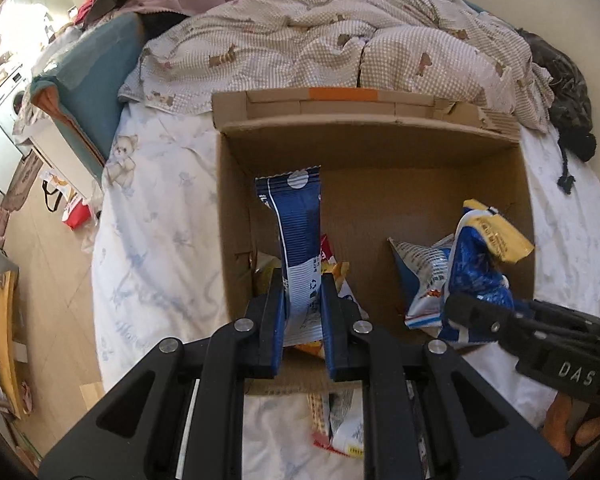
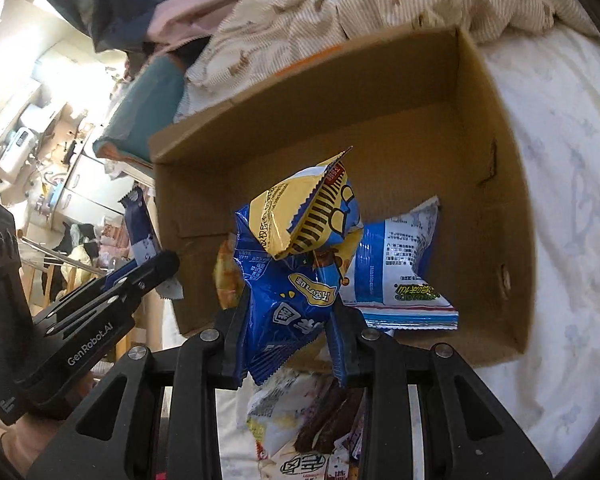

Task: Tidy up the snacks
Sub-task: 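Carry both snacks over the cardboard box and open both grippers to drop them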

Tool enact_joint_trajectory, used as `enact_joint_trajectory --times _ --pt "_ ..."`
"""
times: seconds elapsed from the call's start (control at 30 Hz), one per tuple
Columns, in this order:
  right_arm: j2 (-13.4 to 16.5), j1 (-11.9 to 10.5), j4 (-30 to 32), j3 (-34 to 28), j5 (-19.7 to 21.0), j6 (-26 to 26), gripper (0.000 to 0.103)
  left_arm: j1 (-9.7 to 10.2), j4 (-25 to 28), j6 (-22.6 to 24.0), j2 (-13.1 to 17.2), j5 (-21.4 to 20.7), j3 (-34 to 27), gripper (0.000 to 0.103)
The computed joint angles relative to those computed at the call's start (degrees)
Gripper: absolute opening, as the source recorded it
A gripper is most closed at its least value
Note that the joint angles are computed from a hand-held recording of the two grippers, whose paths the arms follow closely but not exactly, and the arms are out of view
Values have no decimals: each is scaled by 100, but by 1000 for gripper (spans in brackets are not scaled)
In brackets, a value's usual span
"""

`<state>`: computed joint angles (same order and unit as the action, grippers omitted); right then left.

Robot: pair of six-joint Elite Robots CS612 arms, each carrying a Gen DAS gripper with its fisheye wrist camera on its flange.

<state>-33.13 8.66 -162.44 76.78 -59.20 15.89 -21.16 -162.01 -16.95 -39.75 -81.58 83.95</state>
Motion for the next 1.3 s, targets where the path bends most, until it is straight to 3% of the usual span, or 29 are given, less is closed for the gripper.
enact_joint_trajectory --times 0.17,0.3,0.37,0.47,0.7,0.77,0.83,0.93,1.17,1.23,1.27,1.3 --pt "93 39 548 -216 -219 -197 33 8 74 -5 138 -58 -139 13" --pt "13 113 624 -188 -1059 -291 33 9 233 124 236 -180 -260 13" --pt "1 81 737 -173 -1174 -131 33 30 464 125 306 -405 -378 13" --pt "7 25 625 -151 -987 -18 33 68 737 98 377 -745 -513 13" --pt "-28 -15 283 -54 -791 169 33 58 574 95 404 -847 -478 14" --pt "-34 -21 130 -29 -788 194 33 48 457 157 388 -871 -430 22" --pt "-40 -41 -87 19 -688 266 33 30 233 214 327 -868 -312 59" --pt "-21 -89 -313 50 -527 455 35 -39 -159 186 240 -533 -138 86" --pt "-16 -117 -513 69 -411 655 40 4 -133 34 220 -584 -154 88" --pt "-16 -121 -588 82 -417 700 63 28 -173 -38 219 -656 -138 88" --pt "-13 -103 -636 73 -507 733 79 36 -208 -36 214 -679 -122 88" --pt "-24 -98 -709 97 -576 748 81 38 -243 -30 206 -691 -106 88"
